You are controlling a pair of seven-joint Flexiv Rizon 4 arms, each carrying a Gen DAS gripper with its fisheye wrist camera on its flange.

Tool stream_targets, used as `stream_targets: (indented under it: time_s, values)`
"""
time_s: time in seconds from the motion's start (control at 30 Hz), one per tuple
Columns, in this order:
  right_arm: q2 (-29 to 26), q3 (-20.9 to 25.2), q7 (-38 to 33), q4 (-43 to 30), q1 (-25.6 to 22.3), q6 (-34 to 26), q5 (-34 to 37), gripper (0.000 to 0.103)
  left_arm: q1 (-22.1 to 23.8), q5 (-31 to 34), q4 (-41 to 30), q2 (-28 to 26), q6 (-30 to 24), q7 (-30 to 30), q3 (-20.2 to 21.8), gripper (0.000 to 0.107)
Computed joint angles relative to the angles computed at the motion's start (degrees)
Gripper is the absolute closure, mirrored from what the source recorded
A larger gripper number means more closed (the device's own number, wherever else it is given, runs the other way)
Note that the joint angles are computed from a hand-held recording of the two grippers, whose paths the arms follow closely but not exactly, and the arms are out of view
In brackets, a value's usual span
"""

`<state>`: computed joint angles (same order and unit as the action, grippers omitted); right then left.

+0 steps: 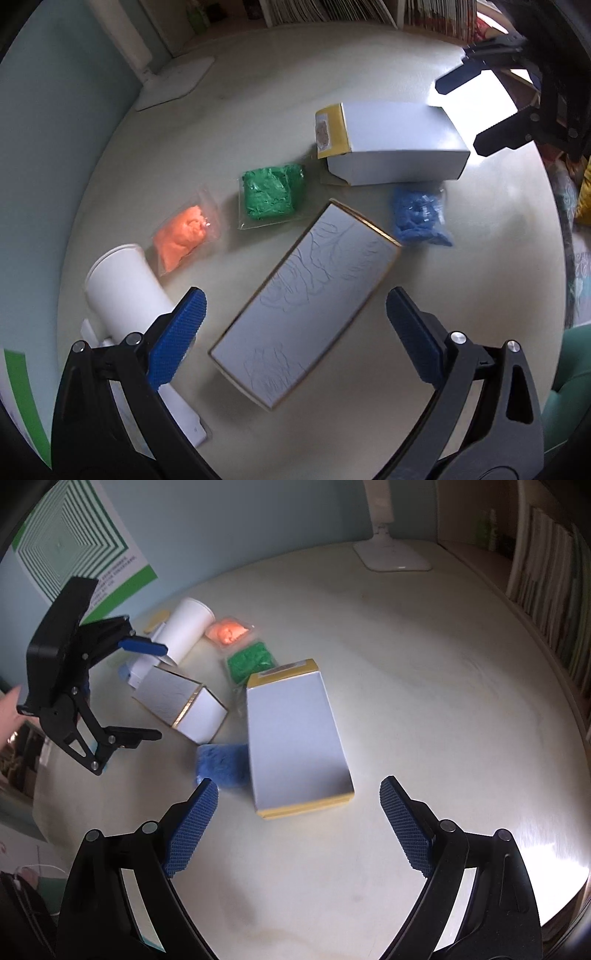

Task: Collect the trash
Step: 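Grasp the flat white drawing box with the left tool while right tool grasps the yellow-ended white box, then carry both white boxes with both tools over the teal trash bin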

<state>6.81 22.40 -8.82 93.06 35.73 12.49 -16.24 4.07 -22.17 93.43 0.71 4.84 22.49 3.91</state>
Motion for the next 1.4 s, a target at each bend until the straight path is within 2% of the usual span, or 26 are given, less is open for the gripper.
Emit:
stream_targets:
  time_s: [0.07, 0.2, 0.37, 0.4, 0.5, 0.53, 0.63, 0.8, 0.9, 1.13, 1.23, 1.4]
  values:
    - [-0.42, -0.48, -0.93, 0.01, -0.2, 0.34, 0.95, 0.014, -0.37, 0.69, 0.51, -0.3, 0.95, 0.2, -0.3, 0.011]
    - [-1.43, -1.11, -1.9, 0.29, -0.58, 1.66, 1.8, 0.014, -0.49, 1.25, -0.14, -1.32, -0.53, -0.02, -0.65, 0.013]
    - [-2.52, -1.73, -3.44, 0.93, -0.87, 3.37, 1.77, 0.014, -0.28, 2.78, -2.54, -3.25, -4.37, -1.87, -1.17, 0.034]
    - [-2.77, -1.86, -3.94, 0.83, -0.9, 3.47, 1.81, 0.017, -0.19, 2.87, -3.05, -3.53, -5.17, -2.28, -1.23, 0.037]
    - [-3.12, -2.08, -4.62, 0.61, -0.94, 3.86, 1.68, 0.037, 0.11, 3.31, -4.62, -4.12, -7.77, -3.06, -1.35, 0.054]
    - [-2.95, -2.18, -4.15, 0.71, -1.08, 4.4, 2.14, 0.04, 0.17, 3.38, -4.77, -4.03, -8.13, -2.84, -1.32, 0.06]
    - [-1.98, -1.86, -2.18, 1.48, -1.3, 5.3, 0.64, 0.041, 0.24, 2.81, -3.83, -3.06, -7.19, -2.13, -0.97, 0.06]
    - [-0.42, -0.8, 0.8, 0.92, -1.07, 4.15, -2.89, 0.041, 0.97, 1.37, -4.97, -2.09, -9.93, -2.77, -0.43, 0.06]
    - [1.3, 0.54, 3.88, 0.6, -0.75, 1.84, -5.05, 0.041, 1.03, 0.04, -4.23, -0.09, -10.71, -1.71, 0.11, 0.06]
    - [5.98, 6.53, 14.77, 0.1, 1.3, -6.04, -9.15, 0.041, 0.5, -2.01, -2.06, 6.43, -16.79, 2.65, 2.08, 0.06]
    - [6.95, 10.59, 21.81, -1.03, 3.01, -11.84, -10.57, 0.041, -0.6, -1.52, 0.41, 10.44, -19.67, 5.51, 3.08, 0.06]
    - [4.57, 18.46, 37.23, -7.09, 8.5, -26.54, -12.1, 0.041, -3.39, 1.14, 5.65, 17.89, -24.33, 11.15, 4.37, 0.06]
